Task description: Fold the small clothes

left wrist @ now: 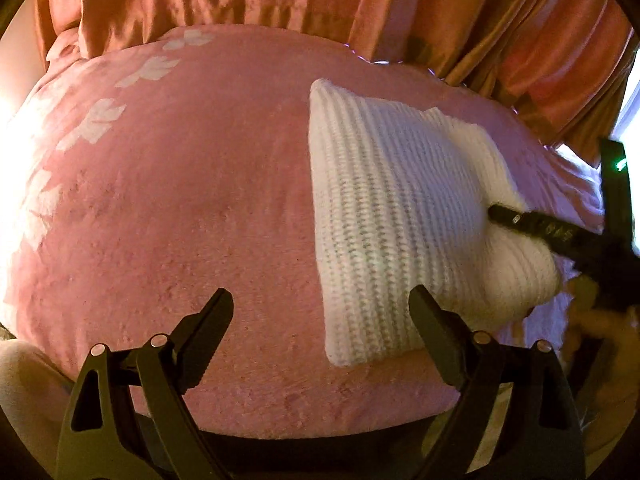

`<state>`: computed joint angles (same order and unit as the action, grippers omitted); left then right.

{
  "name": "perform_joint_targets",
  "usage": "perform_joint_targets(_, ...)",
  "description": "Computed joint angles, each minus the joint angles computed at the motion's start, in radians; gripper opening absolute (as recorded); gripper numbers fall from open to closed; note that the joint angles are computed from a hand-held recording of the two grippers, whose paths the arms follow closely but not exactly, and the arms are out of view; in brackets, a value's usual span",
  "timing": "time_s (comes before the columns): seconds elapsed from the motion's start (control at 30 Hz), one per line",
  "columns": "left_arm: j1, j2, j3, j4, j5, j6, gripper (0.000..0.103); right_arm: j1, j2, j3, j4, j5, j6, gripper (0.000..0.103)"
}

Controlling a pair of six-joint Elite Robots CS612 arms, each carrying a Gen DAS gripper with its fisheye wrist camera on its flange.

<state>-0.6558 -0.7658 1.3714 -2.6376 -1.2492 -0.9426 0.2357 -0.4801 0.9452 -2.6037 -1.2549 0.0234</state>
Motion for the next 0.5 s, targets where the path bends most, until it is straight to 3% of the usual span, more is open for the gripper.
perform_joint_targets(0.13,-0.005,-0.002,0.0,0.017,0.02,0.018,0.087,0.008,-0.061,0.094,-0.147,-0.067,0.003,0.036)
perform_joint_targets(0.23,-0.004,-0.003,0.002,0.024,0.028,0.013,0.087,-0.004,-0.115,0.184,-0.233,0.018,0.012,0.045)
perform_joint_targets(0.3,-0.002,-0.004,0.003,0.022,0.022,0.002,0.087,-0.009,-0.135,0.226,-0.233,0.079,0.002,0.049)
perform_joint_targets(0.37,-0.002,-0.004,0.002,0.025,0.021,-0.003,0.087,-0.004,-0.136,0.236,-0.193,0.09,-0.013,0.049)
perform_joint_targets(0.43,-0.003,-0.003,-0.004,0.041,0.018,-0.003,0.087,0.005,-0.124,0.23,-0.153,0.015,-0.028,0.046)
perform_joint_targets(0.5,-0.004,-0.004,-0.007,0.046,0.006,0.003,0.087,0.004,-0.116,0.23,-0.131,-0.03,-0.017,0.025)
